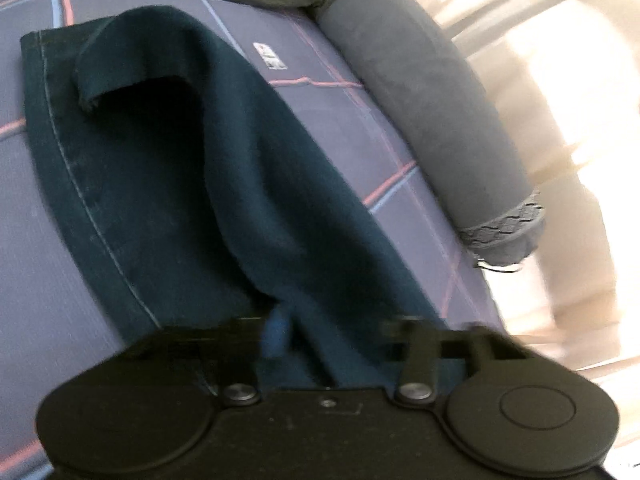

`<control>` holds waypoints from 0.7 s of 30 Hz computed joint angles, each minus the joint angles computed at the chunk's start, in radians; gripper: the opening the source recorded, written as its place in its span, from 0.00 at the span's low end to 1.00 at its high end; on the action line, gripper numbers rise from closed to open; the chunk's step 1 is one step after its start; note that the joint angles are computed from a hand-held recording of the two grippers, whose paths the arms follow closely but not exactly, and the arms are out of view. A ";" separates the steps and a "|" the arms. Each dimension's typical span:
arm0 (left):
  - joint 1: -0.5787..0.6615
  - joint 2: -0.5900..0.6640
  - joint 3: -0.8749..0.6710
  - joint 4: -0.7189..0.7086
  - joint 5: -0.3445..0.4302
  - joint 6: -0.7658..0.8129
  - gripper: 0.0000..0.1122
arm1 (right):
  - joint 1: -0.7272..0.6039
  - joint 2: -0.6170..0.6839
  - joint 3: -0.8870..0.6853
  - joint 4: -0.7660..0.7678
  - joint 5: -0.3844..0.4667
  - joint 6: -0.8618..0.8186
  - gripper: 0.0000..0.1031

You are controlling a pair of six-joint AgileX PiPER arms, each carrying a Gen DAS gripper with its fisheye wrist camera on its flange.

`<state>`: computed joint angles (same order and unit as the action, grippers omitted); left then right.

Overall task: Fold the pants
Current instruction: 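Fold the leg over the jeans with the left tool and release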

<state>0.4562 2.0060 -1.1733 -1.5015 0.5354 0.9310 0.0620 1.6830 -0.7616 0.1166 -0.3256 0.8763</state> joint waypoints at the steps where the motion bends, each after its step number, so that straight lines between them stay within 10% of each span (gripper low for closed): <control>1: 0.004 0.012 -0.013 0.019 0.008 -0.024 0.49 | 0.004 0.001 -0.010 0.028 0.003 -0.031 0.02; 12: 0.136 -0.162 0.121 0.000 0.173 0.140 0.48 | 0.012 -0.240 0.076 0.092 0.085 -0.175 0.01; 21: 0.096 -0.095 0.191 -0.092 0.030 0.380 0.62 | 0.019 -0.140 0.135 0.132 0.153 -0.176 0.00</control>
